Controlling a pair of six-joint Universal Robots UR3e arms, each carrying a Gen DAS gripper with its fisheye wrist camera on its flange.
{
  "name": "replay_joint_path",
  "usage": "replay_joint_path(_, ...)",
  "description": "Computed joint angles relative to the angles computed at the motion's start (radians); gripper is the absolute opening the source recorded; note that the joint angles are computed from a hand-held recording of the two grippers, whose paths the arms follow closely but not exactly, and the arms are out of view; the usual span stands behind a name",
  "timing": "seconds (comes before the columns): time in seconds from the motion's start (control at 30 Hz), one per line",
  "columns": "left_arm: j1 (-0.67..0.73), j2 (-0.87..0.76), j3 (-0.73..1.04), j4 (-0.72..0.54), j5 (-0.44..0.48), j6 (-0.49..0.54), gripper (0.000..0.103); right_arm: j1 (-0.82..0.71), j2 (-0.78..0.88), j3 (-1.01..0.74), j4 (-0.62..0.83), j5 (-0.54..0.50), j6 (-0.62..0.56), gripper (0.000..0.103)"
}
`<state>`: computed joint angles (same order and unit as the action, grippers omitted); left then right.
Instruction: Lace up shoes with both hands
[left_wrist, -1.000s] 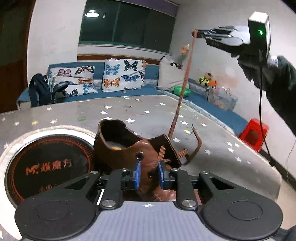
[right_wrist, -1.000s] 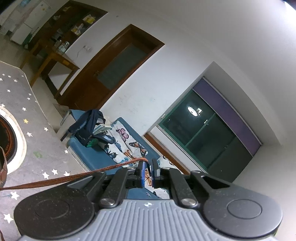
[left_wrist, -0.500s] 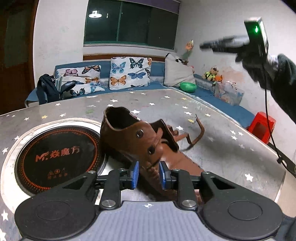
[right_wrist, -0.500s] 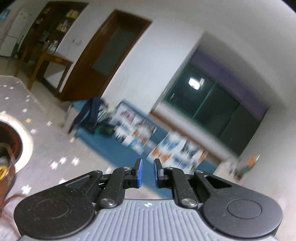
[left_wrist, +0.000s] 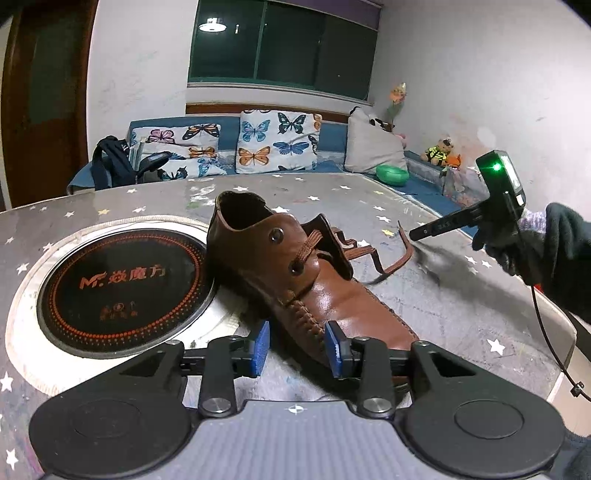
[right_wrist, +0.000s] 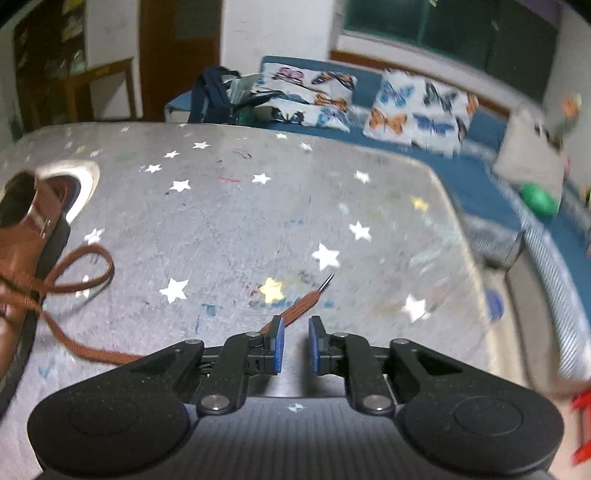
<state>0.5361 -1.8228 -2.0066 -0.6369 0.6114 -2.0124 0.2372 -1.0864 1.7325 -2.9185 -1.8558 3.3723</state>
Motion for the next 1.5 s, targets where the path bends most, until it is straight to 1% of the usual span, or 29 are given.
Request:
replay_joint_path(0.07, 0.003, 0.003, -0.012, 0.016, 0.002, -0.009, 0.043, -0.014, 0.014, 0.011, -0.038, 0.020, 0.044, 0.017)
replay_joint_path(0.17, 0.010, 0.007, -0.024, 0.024, 0.001, -0.015, 0.044, -0.017, 0.043, 0.004, -0.080, 0.010, 0.089, 0.018)
replay_joint_path(0.27, 0.013, 0.007, -0.034, 0.039, 0.003, -0.027, 0.046, -0.021, 0.061, -0.010, -0.096, 0.006, 0.126, 0.025)
replay_joint_path(0.4, 0.018, 0.010, -0.045, 0.045, 0.006, -0.036, 0.047, -0.012, 0.096, -0.045, -0.104, -0.018, 0.157, 0.025)
replay_joint_path(0.47, 0.022, 0.014, -0.052, 0.048, 0.007, -0.040, 0.050, 0.000, 0.120, -0.062, -0.113, -0.039, 0.158, 0.026)
replay_joint_path(0.53, 0.027, 0.019, -0.063, 0.055, 0.005, -0.040, 0.052, 0.012, 0.127, -0.070, -0.109, -0.057, 0.145, 0.024)
replay_joint_path(0.6, 0.028, 0.021, -0.066, 0.054, 0.005, -0.040, 0.052, 0.019, 0.125, -0.067, -0.114, -0.059, 0.130, 0.011)
replay_joint_path(0.67, 0.029, 0.021, -0.068, 0.058, 0.007, -0.045, 0.052, 0.024, 0.116, -0.053, -0.120, -0.048, 0.108, 0.007)
replay_joint_path(0.8, 0.026, 0.018, -0.068, 0.069, 0.013, -0.063, 0.053, 0.041, 0.090, -0.023, -0.126, -0.033, 0.063, 0.006)
replay_joint_path(0.93, 0.024, 0.019, -0.074, 0.079, 0.019, -0.070, 0.056, 0.043, 0.075, -0.005, -0.131, -0.025, 0.073, 0.010)
replay_joint_path(1.0, 0.022, 0.020, -0.076, 0.084, 0.022, -0.075, 0.056, 0.046, 0.076, -0.005, -0.133, -0.030, 0.080, 0.011)
replay_joint_path(1.07, 0.015, 0.015, -0.076, 0.101, 0.032, -0.097, 0.059, 0.054, 0.084, -0.011, -0.134, -0.041, 0.083, 0.011)
replay_joint_path(1.1, 0.009, 0.011, -0.073, 0.112, 0.039, -0.111, 0.061, 0.054, 0.081, -0.009, -0.133, -0.037, 0.077, 0.008)
replay_joint_path(1.17, -0.002, 0.003, -0.069, 0.134, 0.053, -0.138, 0.063, 0.055, 0.074, -0.005, -0.131, -0.029, 0.064, 0.005)
replay_joint_path(1.2, -0.006, 0.002, -0.067, 0.140, 0.059, -0.147, 0.066, 0.055, 0.071, -0.002, -0.130, -0.024, 0.058, 0.004)
replay_joint_path(1.23, -0.013, 0.000, -0.064, 0.151, 0.071, -0.161, 0.070, 0.067, 0.068, 0.004, -0.140, -0.046, 0.043, 0.004)
replay_joint_path(1.33, -0.029, -0.014, -0.054, 0.186, 0.103, -0.195, 0.074, 0.105, 0.046, 0.032, -0.190, -0.121, -0.002, 0.004)
replay_joint_path(1.37, -0.034, -0.020, -0.050, 0.195, 0.110, -0.205, 0.075, 0.120, 0.034, 0.041, -0.211, -0.151, -0.027, 0.004)
replay_joint_path(1.43, -0.041, -0.030, -0.043, 0.222, 0.123, -0.236, 0.082, 0.146, 0.013, 0.051, -0.243, -0.207, -0.077, 0.004)
replay_joint_path(1.5, -0.049, -0.040, -0.036, 0.247, 0.137, -0.267, 0.087, 0.182, -0.014, 0.054, -0.284, -0.292, -0.157, 0.004)
